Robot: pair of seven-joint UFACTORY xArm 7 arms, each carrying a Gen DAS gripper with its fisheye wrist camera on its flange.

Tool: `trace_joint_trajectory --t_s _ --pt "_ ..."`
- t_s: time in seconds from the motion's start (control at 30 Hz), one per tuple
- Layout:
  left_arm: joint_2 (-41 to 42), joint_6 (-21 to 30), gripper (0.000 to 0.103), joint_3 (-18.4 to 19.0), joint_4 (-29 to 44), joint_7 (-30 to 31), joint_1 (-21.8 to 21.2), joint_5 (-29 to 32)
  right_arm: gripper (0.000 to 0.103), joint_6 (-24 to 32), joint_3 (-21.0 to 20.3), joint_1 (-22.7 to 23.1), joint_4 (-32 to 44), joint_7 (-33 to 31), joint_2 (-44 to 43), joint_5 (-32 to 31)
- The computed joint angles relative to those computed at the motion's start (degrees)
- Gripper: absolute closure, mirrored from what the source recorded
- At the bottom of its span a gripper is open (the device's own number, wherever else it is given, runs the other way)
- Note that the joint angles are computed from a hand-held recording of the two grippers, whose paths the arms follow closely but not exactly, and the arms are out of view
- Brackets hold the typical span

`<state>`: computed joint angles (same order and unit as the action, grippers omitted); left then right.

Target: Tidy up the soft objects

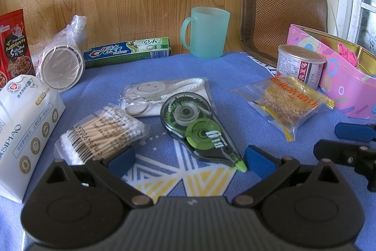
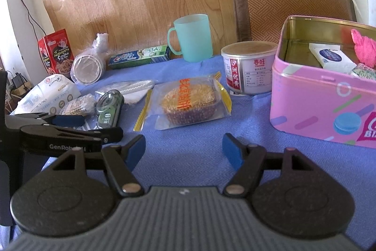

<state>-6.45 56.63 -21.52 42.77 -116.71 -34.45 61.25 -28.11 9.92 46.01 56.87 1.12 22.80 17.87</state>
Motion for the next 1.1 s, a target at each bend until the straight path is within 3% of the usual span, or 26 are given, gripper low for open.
trace_joint_trajectory --t_s 0.3,0.57,1.1 --pt "-0.06 -0.07 0.0 0.05 -0.05 0.06 0.02 0.0 0.028 -4.38 3.86 -5.68 -2.95 7.26 -0.4 -7.29" --pt "-0.12 -0.14 0.0 0.07 -0.1 0.11 0.08 0.01 0.028 -4.75 4.48 -7.41 -3.04 10.76 -0.17 -12.05" --pt "-0.24 -0.28 0.0 0.05 -0.2 0.21 0.24 0.02 0.028 -1.17 1.02 -2.23 -1.05 5.06 -0.09 -5.43"
